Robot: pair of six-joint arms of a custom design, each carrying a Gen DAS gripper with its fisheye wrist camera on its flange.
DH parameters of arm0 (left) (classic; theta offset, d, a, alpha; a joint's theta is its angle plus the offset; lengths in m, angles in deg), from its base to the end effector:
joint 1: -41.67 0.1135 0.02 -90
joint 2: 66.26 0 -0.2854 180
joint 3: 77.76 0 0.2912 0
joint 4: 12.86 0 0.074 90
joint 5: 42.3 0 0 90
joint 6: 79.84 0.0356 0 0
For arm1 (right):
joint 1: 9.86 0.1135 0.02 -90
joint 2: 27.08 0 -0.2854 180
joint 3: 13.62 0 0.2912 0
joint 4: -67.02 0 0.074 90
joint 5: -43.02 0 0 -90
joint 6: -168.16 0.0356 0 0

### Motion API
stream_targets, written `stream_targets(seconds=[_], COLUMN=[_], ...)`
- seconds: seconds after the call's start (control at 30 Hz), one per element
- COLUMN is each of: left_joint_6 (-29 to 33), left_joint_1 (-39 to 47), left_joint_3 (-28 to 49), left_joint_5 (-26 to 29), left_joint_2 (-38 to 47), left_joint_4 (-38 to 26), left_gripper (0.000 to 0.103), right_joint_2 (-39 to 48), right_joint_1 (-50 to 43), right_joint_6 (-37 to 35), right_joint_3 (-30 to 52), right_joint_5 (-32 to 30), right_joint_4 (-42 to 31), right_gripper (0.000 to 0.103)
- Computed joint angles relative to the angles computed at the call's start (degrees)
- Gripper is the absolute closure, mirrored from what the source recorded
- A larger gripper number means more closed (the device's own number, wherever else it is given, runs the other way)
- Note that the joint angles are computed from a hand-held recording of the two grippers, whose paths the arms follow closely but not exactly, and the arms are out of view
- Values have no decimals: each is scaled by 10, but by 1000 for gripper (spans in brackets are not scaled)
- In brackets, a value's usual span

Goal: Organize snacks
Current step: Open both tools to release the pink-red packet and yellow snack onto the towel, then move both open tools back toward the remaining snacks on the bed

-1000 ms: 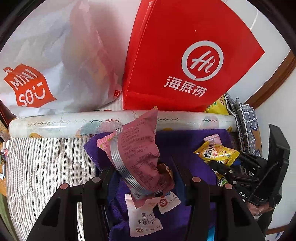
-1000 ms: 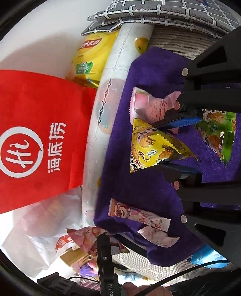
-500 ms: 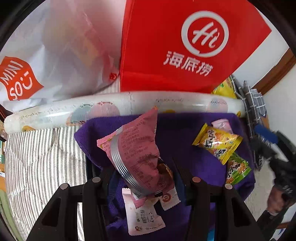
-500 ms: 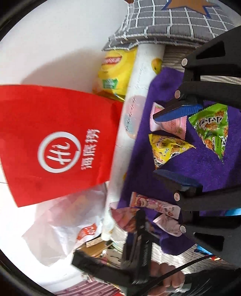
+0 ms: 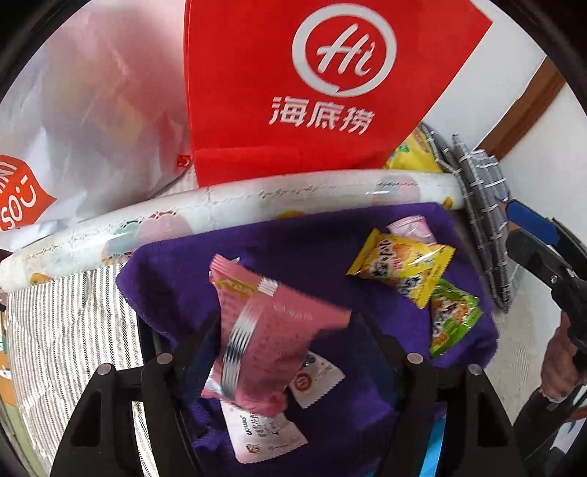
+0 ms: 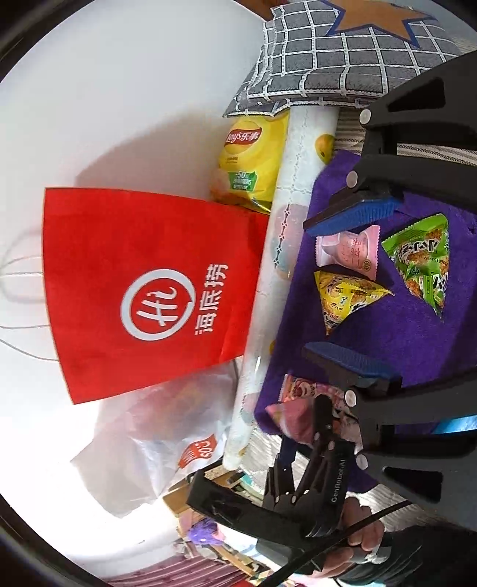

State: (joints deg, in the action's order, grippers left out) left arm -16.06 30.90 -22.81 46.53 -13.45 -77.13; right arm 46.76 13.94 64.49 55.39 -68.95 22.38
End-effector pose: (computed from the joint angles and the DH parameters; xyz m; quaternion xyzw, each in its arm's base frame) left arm 0.1865 -0.0347 0.2549 -0.1329 0.9614 -0.0670 0.2315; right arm 0.2694 0.1334 0.2818 -0.3583 0.8509 0.2081 0.3229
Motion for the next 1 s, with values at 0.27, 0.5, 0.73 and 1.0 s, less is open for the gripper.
stream_targets(seconds=[0.27,0.5,0.73,1.0], left_joint_6=[-2,-22,-56,-133], left_joint_1=[4,-27,-41,-164], left_joint_3=[15,41,63,124], left_joint_5=[6,-21,4,-85], left_joint_2=[-45,-78,-123,-156], left_joint_4=[-17,-45,-60,-116], left_gripper=[32,32,32,32], right_joint_2=[-31,-118,-235,-385], right_joint_1=[6,57,105,141], right_joint_6=[37,54,144,219], right_joint_3=[-2,-38,-87,-129], right_joint_5=[22,88,195,228], right_joint_4=[1,13,-35,-207], right_gripper=[40,40,40,40])
